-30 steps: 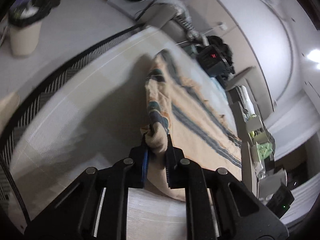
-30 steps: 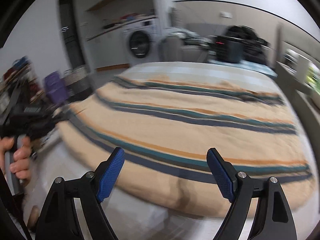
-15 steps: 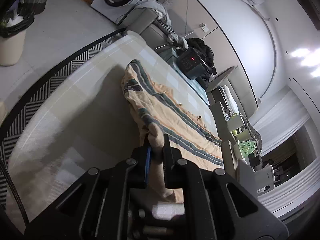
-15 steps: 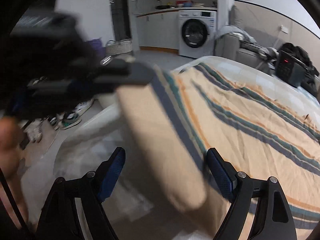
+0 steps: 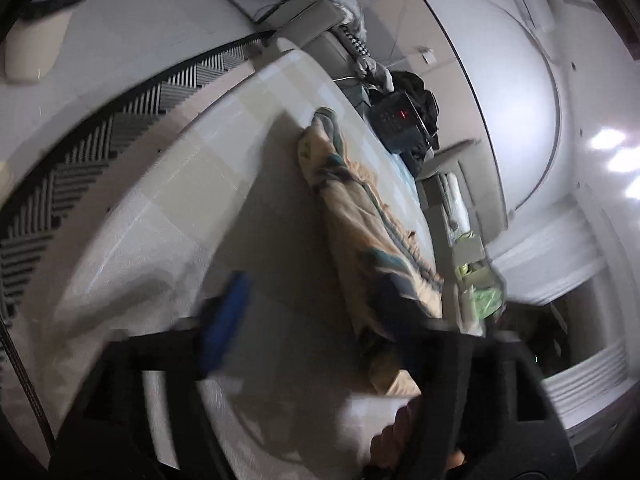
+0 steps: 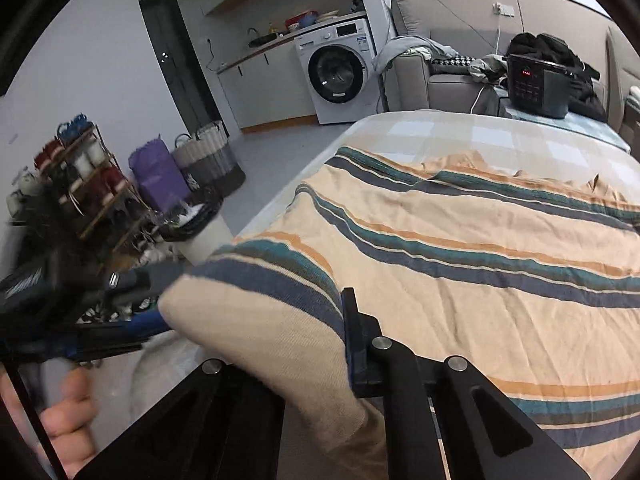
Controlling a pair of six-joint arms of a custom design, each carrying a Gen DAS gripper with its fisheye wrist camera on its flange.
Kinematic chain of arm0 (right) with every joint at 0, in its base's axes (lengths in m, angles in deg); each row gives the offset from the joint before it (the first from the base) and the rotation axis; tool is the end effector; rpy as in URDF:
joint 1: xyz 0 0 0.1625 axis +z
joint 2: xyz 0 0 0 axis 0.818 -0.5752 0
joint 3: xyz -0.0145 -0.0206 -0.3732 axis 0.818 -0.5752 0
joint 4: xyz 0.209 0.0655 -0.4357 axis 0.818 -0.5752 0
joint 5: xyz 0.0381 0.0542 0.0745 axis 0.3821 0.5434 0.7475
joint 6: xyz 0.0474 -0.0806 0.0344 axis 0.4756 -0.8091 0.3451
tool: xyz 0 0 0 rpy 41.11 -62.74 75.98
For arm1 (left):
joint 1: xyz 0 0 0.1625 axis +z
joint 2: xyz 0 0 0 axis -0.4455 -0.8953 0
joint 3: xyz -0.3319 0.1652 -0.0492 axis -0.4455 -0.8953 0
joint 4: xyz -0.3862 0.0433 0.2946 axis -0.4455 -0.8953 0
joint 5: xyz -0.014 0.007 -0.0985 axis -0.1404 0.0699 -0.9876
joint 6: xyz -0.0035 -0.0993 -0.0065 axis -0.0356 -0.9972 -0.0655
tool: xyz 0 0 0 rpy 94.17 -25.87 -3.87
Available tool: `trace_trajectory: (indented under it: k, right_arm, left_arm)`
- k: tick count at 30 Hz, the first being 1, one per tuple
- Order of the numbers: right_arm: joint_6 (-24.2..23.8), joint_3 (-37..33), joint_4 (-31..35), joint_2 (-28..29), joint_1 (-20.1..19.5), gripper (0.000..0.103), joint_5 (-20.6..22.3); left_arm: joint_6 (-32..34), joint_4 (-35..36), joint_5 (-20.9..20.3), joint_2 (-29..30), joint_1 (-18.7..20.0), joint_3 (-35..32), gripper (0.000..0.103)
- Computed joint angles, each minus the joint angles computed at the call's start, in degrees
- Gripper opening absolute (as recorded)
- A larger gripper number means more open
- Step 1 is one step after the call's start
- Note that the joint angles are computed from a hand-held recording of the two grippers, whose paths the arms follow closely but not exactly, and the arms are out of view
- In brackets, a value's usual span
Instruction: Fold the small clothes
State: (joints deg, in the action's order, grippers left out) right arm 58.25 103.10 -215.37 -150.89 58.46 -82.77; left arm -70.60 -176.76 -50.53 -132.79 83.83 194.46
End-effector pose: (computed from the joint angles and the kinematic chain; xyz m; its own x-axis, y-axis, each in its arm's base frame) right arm 0.2829 -0.4217 0.0616 -0.8311 -0.3171 0.4568 -0.5301 0.6999 -0.4786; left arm -0.0569 -0.3831 0.2627 -0.9823 -0.0921 0.1633 -0.1707 0.7990 -0.5766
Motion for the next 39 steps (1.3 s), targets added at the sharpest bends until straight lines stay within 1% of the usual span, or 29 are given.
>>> trace_trajectory:
  k: [1, 4, 5, 7, 10, 16, 18, 20, 21, 22, 23, 24, 25, 26, 28, 30, 33, 36, 39]
  right_arm:
    - [0.3, 0.1, 0.6, -0.4, -0.1, 0.007, 0.5]
    - [0.2, -0.1, 1.7, -0.6, 0.0, 0.007, 0.6]
    - [0.2, -0.2, 2.0, -0.5, 0.0, 0.007, 0.6]
    - [0.2, 0.0, 2.6, -0.6, 0.2, 0.007, 0.5]
    - [-0.2, 0.1, 3.1, -0.9, -0.2, 0.007, 0.9]
    - [-0.8, 0.9, 2.3, -1.8, 0.0, 0.007, 1.2]
    - [-0.6, 1.1, 2.4, -2.0, 0.0, 0.007, 1.3]
    - [-0.3, 1.5, 2.5, -2.5, -0.1, 0.007, 1.8]
    - [-0.3, 1.6, 2.4, -2.5, -0.3, 0.007, 2.0]
    - [-0.2, 1.6, 2.6, -2.6, -0.6, 0.007, 2.5]
    - [0.1, 1.7, 2.8, -2.8, -0.7, 0.007, 2.8]
    - [0.4, 1.8, 3.0, -2.9, -0.7, 0.007, 3.1]
    - [0.6, 1.8, 3.2, -3.0, -0.9, 0.007, 3.4]
    - [0.7, 1.8, 3.4, -3.0, -1.0, 0.007, 3.7]
    - [0.9, 1.8, 3.6, -3.0, -1.2, 0.007, 4.3]
    - [1.2, 2.0, 3.3, -2.9, -1.4, 0.007, 4.6]
    - [2.1, 2.5, 2.5, -3.7, -2.0, 0.007, 6.0]
    - [2.4, 4.6, -0.3, -6.0, -2.4, 0.007, 7.7]
    - [3.3, 7.6, -3.8, -10.0, -3.0, 0.007, 9.6]
  left_arm:
    - [0.4, -3.8, -5.1, 3.9, 3.6, -1.5, 0.073]
    - [0.7, -10.1, -13.1, 12.9, 9.4, -5.6, 0.077]
    - [1.6, -11.8, -15.6, 16.6, 11.0, -7.6, 0.080]
    - [2.7, -13.0, -16.9, 22.4, 12.6, -11.3, 0.080]
    - [3.9, -11.7, -19.2, 30.4, 14.2, -17.6, 0.080]
    - [5.3, -6.6, -17.7, 43.7, 13.8, -30.1, 0.079]
    - [6.2, -3.3, -15.5, 48.7, 12.9, -35.5, 0.077]
    - [9.1, 0.4, -14.7, 51.9, 12.5, -39.8, 0.077]
    - [9.3, 1.5, -14.2, 53.0, 12.3, -41.2, 0.077]
    - [9.3, 2.8, -13.8, 54.1, 12.3, -42.9, 0.074]
    - [9.2, 3.8, -12.9, 54.9, 12.2, -44.2, 0.065]
    - [9.2, 4.6, -12.0, 55.4, 12.1, -45.0, 0.059]
    - [9.6, 5.8, -10.5, 56.3, 12.0, -46.4, 0.043]
    - [9.8, 6.4, -9.2, 56.0, 11.6, -45.9, 0.023]
    - [9.7, 6.6, -7.6, 57.2, 11.8, -47.1, 0.009]
    - [10.0, 5.3, -7.7, 57.0, 11.9, -46.4, 0.007]
    - [10.5, 3.9, -6.1, 56.3, 10.7, -45.9, 0.006]
    - [10.3, 2.8, -4.7, 54.6, 8.1, -44.9, 0.006]
    - [9.7, 2.8, -3.8, 53.0, 4.8, -44.8, 0.006]
